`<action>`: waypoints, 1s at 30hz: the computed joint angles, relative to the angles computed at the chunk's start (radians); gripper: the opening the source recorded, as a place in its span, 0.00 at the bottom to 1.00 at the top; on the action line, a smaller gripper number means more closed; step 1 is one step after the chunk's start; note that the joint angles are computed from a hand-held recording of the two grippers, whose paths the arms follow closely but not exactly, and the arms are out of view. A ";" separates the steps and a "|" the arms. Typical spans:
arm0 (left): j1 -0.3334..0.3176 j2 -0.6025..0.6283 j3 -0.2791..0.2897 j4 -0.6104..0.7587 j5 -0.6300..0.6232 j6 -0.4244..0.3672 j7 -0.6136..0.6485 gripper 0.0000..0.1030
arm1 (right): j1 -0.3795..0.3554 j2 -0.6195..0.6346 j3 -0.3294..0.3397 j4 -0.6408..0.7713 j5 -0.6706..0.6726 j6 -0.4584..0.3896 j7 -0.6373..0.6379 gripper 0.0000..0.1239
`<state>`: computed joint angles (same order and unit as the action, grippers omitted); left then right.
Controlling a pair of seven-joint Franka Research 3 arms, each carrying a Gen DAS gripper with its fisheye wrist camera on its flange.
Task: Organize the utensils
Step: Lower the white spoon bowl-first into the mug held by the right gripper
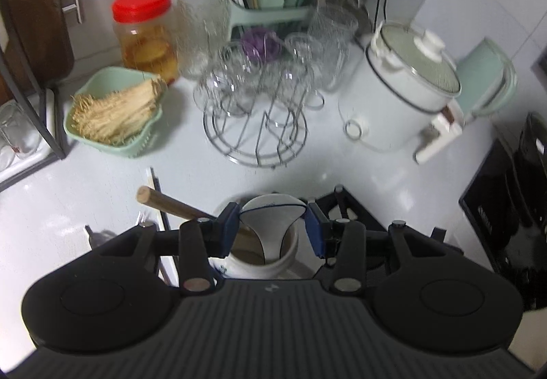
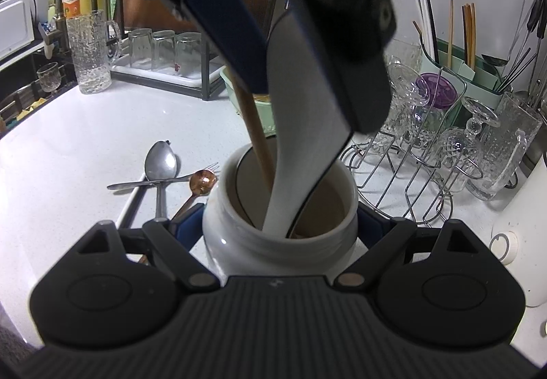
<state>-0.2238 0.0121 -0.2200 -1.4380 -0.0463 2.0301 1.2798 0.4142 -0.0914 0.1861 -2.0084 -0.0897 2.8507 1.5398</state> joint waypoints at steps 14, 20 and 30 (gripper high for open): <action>0.002 0.155 -0.013 0.212 -0.037 -0.229 0.068 0.47 | 0.001 -0.016 0.000 -0.042 0.021 0.063 -0.032 0.74; -0.001 0.209 -0.016 0.301 -0.036 -0.295 0.061 0.47 | -0.002 -0.017 0.004 -0.046 0.029 0.069 -0.040 0.74; 0.008 0.179 -0.013 0.271 -0.054 -0.280 0.026 0.48 | -0.002 -0.026 0.005 -0.056 0.058 0.073 -0.068 0.74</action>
<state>-0.2154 0.1912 -0.2332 -1.1674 -0.1003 1.7503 1.3055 0.4126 -0.1170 0.1915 -2.0645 -0.0320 2.9241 1.4721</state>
